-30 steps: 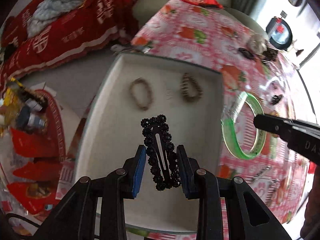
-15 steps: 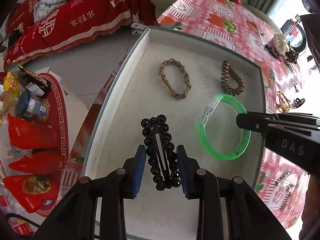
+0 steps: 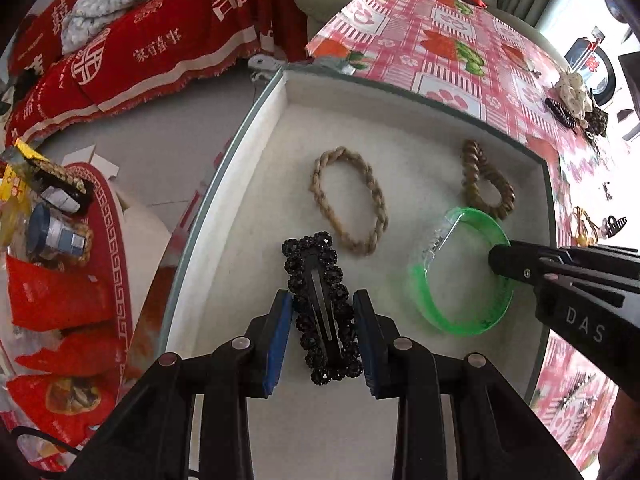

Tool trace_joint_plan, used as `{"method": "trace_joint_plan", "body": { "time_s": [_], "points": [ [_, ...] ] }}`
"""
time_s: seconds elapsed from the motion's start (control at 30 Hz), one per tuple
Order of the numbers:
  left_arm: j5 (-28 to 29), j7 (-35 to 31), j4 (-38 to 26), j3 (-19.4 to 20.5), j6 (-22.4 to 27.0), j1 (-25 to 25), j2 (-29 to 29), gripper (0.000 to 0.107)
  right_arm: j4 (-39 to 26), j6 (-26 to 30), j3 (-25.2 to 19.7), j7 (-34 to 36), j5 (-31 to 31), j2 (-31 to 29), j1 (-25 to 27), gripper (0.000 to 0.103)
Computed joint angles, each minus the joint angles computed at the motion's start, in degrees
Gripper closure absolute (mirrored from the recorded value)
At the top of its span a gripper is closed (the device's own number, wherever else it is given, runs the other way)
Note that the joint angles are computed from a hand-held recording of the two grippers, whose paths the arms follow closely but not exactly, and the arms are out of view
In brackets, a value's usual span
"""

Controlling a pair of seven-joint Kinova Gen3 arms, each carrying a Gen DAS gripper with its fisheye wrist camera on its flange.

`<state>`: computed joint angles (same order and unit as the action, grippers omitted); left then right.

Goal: Organize jewelry
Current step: 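Carry both items to the white tray while the left tool releases the black clip inside, then lower the green bangle into the tray and open the right tool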

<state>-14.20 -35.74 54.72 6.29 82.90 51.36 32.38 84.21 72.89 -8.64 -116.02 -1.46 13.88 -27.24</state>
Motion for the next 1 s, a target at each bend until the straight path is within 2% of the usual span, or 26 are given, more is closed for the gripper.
{"method": "trace_joint_plan", "body": {
  "time_s": [0.27, 0.33, 0.37, 0.4, 0.5, 0.57, 0.63, 0.67, 0.8, 0.93, 1.0],
  "points": [
    [-0.98, -1.96, -3.14, -0.69, 1.35, 0.37, 1.93, 0.068, -0.19, -0.51, 0.30, 0.50, 0.64, -0.04, 0.44, 0.096],
    [-1.36, -1.96, -4.20, -1.03, 2.62, 0.78, 2.46, 0.058, -0.96, -0.48, 0.29, 0.87, 0.62, 0.72, 0.47, 0.096],
    [-1.87, -1.61, -4.57, -1.39, 3.16, 1.23, 2.60, 0.040, -1.17, -0.36, 0.30, 1.00, 0.48, 0.80, 0.52, 0.095],
    [-2.55, -1.07, -4.17, -1.77, 2.91, 1.79, 2.27, 0.038, -1.10, -0.33, 0.29, 1.12, 0.18, 0.73, 0.62, 0.095],
    [-3.10, -1.21, -4.06, -1.63, 2.70, 2.00, 1.83, 0.038, -0.14, -0.74, 0.19, 1.10, -0.53, -0.23, 0.78, 0.093],
    [-3.39, -1.57, -4.77, -1.59, 3.32, 2.17, 2.08, 0.038, 0.43, -1.21, 0.09, 1.17, -0.71, -0.89, 0.83, 0.085],
    [-3.45, -1.86, -5.64, -1.62, 4.04, 2.28, 2.39, 0.038, 0.47, -1.53, 0.04, 0.94, -0.58, -1.60, 0.75, 0.070],
    [-3.42, -1.84, -5.99, -1.66, 4.33, 2.35, 2.47, 0.038, 0.40, -1.66, 0.01, 0.93, -0.64, -1.98, 0.80, 0.068],
    [-3.62, -1.87, -7.31, -1.90, 5.68, 2.90, 2.77, 0.038, 0.09, -2.15, -0.07, 0.82, -1.14, -3.31, 1.19, 0.066],
    [-3.74, -2.36, -8.73, -2.07, 7.10, 3.29, 3.10, 0.038, -0.70, -2.35, 0.05, 0.64, -2.20, -4.74, 2.09, 0.058],
    [-3.79, -2.38, -9.25, -2.20, 7.77, 3.52, 3.11, 0.038, -0.43, -2.65, 0.05, 0.64, -2.52, -5.73, 2.50, 0.057]
  ]
}}
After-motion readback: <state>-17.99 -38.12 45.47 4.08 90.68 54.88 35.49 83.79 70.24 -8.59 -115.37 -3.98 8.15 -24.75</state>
